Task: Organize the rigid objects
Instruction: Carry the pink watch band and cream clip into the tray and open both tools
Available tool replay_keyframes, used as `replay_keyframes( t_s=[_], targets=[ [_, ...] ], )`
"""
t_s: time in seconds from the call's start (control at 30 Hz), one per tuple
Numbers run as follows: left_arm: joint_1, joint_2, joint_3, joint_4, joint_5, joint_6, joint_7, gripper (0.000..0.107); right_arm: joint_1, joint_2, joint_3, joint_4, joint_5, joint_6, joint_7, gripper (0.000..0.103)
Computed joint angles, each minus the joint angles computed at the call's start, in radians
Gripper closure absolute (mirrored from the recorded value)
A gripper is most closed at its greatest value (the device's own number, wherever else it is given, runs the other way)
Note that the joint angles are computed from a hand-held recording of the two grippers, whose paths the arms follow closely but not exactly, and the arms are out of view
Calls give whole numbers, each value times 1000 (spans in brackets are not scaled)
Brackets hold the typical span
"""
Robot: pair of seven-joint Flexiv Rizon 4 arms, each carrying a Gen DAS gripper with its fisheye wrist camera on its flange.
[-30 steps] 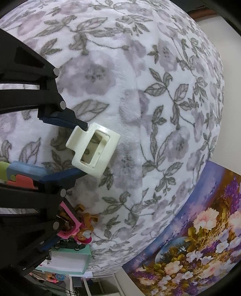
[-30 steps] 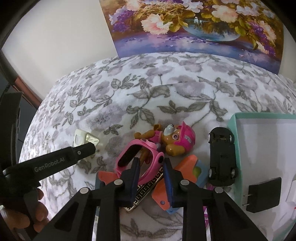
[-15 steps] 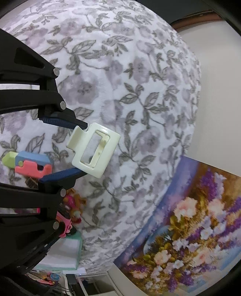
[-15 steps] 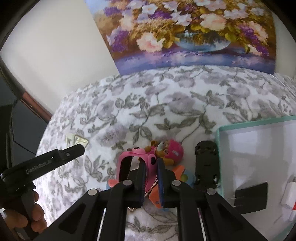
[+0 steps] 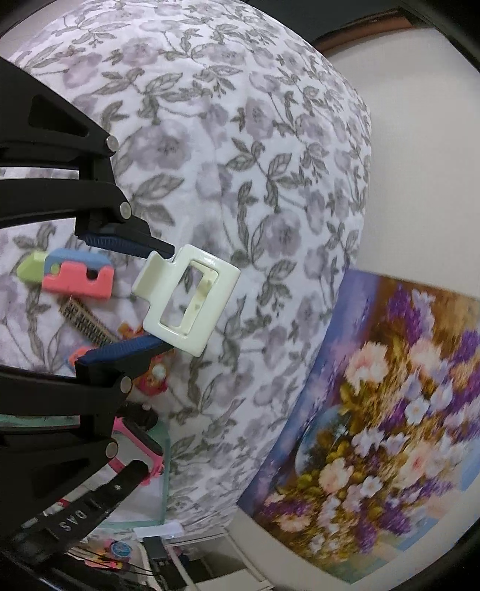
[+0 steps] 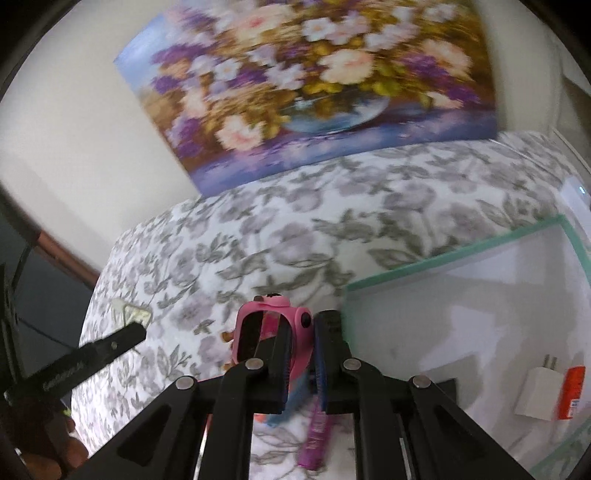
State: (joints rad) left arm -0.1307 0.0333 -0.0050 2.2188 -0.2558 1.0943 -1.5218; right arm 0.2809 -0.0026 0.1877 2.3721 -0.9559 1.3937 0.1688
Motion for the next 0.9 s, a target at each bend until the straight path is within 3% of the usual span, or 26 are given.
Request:
replay_keyframes(
  t_s=[0.2,0.57,0.9],
  targets=[
    [-35,-13,-31,-12,26,-9,-21,63,-52,58,-1,61,45,-3,-13,91],
    [-134,-57,-93,-65,96,16,-35,63,-146,180,27,179,242,-38,-105,91],
    [-221,-147,-131,-116,140,48,-40,63,-221,252,53,249,355,-31,-137,91]
  ],
)
